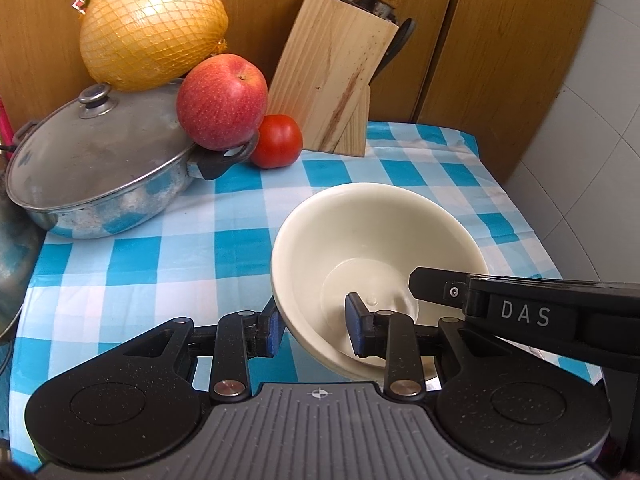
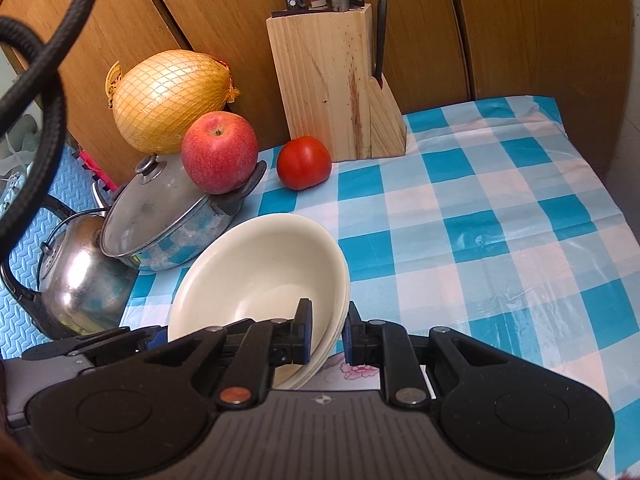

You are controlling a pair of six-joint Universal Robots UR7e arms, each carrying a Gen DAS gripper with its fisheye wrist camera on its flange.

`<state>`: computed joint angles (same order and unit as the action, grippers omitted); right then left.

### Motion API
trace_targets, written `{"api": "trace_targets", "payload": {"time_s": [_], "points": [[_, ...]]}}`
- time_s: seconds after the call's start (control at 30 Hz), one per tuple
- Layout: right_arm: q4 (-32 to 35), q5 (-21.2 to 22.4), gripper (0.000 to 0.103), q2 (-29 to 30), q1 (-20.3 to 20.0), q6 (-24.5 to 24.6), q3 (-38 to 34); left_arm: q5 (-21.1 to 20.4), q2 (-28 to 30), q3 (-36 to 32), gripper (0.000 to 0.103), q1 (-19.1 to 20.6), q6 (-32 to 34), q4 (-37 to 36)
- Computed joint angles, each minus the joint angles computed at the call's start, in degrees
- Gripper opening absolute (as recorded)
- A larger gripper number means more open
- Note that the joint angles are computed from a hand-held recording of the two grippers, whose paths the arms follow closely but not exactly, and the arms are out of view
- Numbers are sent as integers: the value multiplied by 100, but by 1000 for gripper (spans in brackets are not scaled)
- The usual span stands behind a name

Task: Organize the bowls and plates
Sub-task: 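Carry the cream bowl with the right gripper to the pink-flowered plate stack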

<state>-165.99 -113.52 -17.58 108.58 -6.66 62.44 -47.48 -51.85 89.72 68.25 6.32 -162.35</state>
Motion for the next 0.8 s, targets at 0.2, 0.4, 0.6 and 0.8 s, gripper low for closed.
{"api": "trace_targets", "payload": {"time_s": [0.2, 0.4, 0.6, 0.8], "points": [[-347, -122, 16, -225, 6, 78, 469, -83, -64, 191, 39, -77, 70, -9], [-649, -225, 17, -419, 0, 150, 901, -115, -107, 379, 39, -152, 138, -52], [-892, -325, 17, -603, 0, 223, 1294, -168, -148, 529, 39, -206, 176, -42], [-1074, -408, 17, -757, -12, 279, 1621, -231, -201, 682, 39, -252, 226, -33]]}}
